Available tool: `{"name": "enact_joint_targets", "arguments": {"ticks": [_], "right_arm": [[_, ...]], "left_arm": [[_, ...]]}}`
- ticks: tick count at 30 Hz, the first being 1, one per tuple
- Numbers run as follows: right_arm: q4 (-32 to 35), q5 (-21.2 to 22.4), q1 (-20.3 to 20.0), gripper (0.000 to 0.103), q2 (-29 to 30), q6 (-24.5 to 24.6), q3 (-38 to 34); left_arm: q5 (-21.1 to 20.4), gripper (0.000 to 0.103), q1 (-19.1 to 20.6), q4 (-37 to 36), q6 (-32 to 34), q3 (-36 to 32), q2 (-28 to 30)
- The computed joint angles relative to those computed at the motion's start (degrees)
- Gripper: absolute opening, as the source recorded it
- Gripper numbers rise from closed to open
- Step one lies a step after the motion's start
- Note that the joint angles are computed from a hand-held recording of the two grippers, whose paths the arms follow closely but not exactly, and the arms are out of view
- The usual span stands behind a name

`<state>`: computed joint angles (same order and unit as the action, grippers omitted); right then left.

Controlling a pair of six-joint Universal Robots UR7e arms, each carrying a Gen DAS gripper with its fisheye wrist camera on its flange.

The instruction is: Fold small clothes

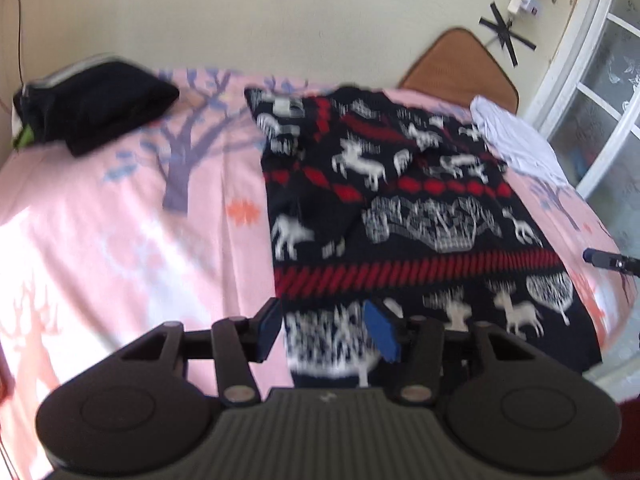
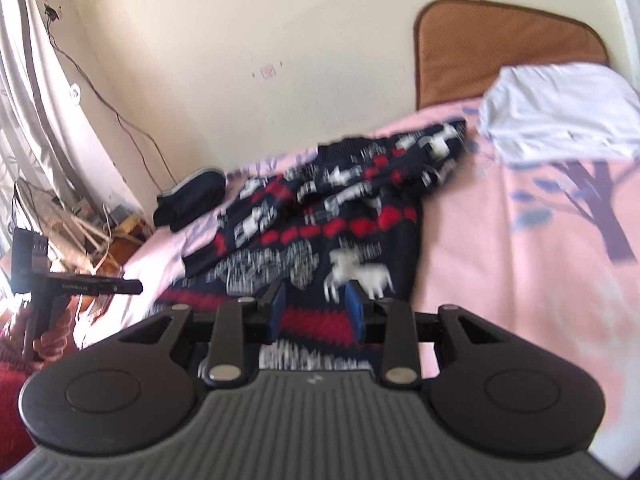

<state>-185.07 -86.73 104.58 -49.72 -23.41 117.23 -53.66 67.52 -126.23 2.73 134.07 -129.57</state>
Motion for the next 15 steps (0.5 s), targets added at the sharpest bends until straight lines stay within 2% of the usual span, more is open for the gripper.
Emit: {"name": "enact_joint_targets", "arguments": {"ticks": [5,8,10,11,12,13,15], "right_arm": [[4.62,-1.09,-1.47,0.037,-4.16,1.8,5.88],[7.22,-1.99,-1.58,0.037,-4.34,2.48,7.1],[6.29,-0.12,-2.1,0.037,-4.25,2.32,8.05],[5.8,0.53,-2.25,0.037,-4.03,2.63,8.26],[5.25,1.03,-2.37,0.037,-3.78,2.67,8.43],[4.77,1.46,-2.41,0.036,-3.59,2.64,8.58],[4.57,1.61,-2.13,0.024,-3.1,2.52,8.43]], "left_arm": [[-0.72,0.048,0.9,7.71,-3.8,0.51,-2.57],[-0.85,0.05,-0.75,10.89,-4.46,1.31,-5.1],[-0.55,0.046,-2.12,13.45,-5.24,1.73,-6.85],[0.62,0.037,-3.49,15.4,-6.26,2.03,-8.0],[1.82,0.016,-4.74,17.27,-7.61,2.2,-8.84],[1.19,0.01,-4.67,18.45,-8.28,1.84,-8.94],[-0.01,0.01,-4.36,18.03,-9.1,1.55,-9.32]]}}
